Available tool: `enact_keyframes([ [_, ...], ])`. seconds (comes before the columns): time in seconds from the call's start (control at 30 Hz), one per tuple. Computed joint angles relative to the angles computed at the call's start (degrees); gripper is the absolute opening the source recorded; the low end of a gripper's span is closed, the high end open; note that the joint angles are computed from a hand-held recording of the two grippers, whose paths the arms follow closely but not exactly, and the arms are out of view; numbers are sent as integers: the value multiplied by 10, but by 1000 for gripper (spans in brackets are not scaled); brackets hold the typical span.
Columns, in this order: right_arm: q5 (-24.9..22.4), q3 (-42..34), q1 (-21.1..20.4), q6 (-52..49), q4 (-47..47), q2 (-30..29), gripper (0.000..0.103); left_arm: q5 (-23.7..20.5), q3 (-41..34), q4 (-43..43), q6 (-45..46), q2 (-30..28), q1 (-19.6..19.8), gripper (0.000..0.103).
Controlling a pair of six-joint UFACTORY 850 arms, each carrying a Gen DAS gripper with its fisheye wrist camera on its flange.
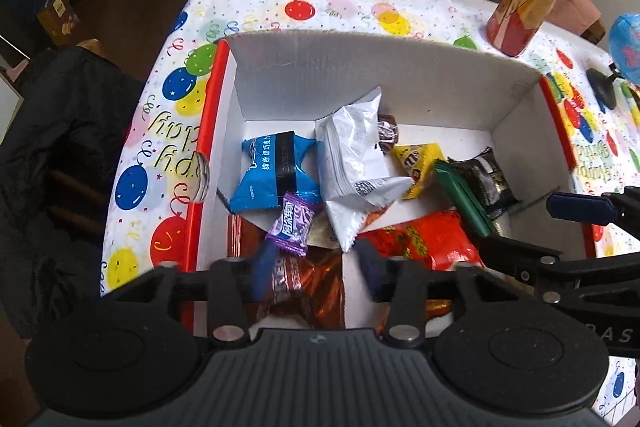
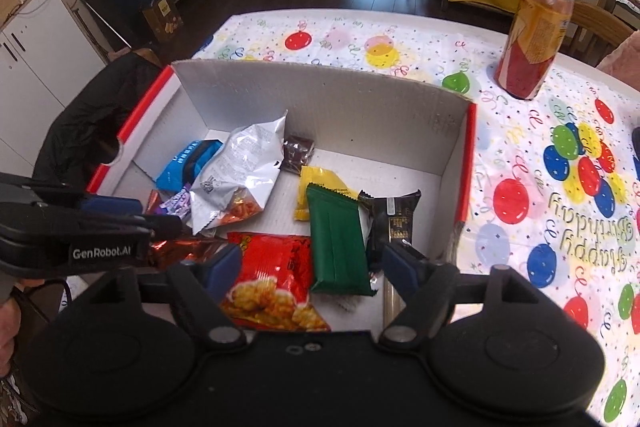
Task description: Organize snacks
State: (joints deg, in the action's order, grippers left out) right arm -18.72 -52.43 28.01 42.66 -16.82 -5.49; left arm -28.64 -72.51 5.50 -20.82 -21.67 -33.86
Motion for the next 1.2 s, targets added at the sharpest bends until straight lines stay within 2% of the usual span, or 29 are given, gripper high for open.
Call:
enact_keyframes([
  [0.23,2,32,17,88,-62,53,87,25,46,23,-27,51,-9,55],
  [0.37,3,54,32,161,-124,87,95,46,76,39,-45,85,-13,67],
  [0.47,4,71,45,222,-176,113,99,59,98,60,-65,110,-17,69],
  [0.53,7,81,52,262,-206,129,103,68,112,69,-76,127,-18,76],
  [0.57,9,86,56,287,-226,137,103,73,119,73,-81,136,-19,80],
  [0.67,12,100,68,357,-275,157,103,86,140,70,-77,162,-19,80],
  [0.77,14,117,82,456,-357,177,103,97,160,86,-94,188,-22,88],
  [0.93,3,143,104,594,-474,206,103,114,187,82,-93,222,-24,89],
  [0.97,0,150,110,637,-510,213,103,118,192,82,-92,228,-25,90],
  [1.07,-23,168,133,729,-605,228,103,128,208,113,-124,247,-32,103],
  [1.2,-54,183,159,784,-652,241,103,135,224,123,-144,267,-38,103],
])
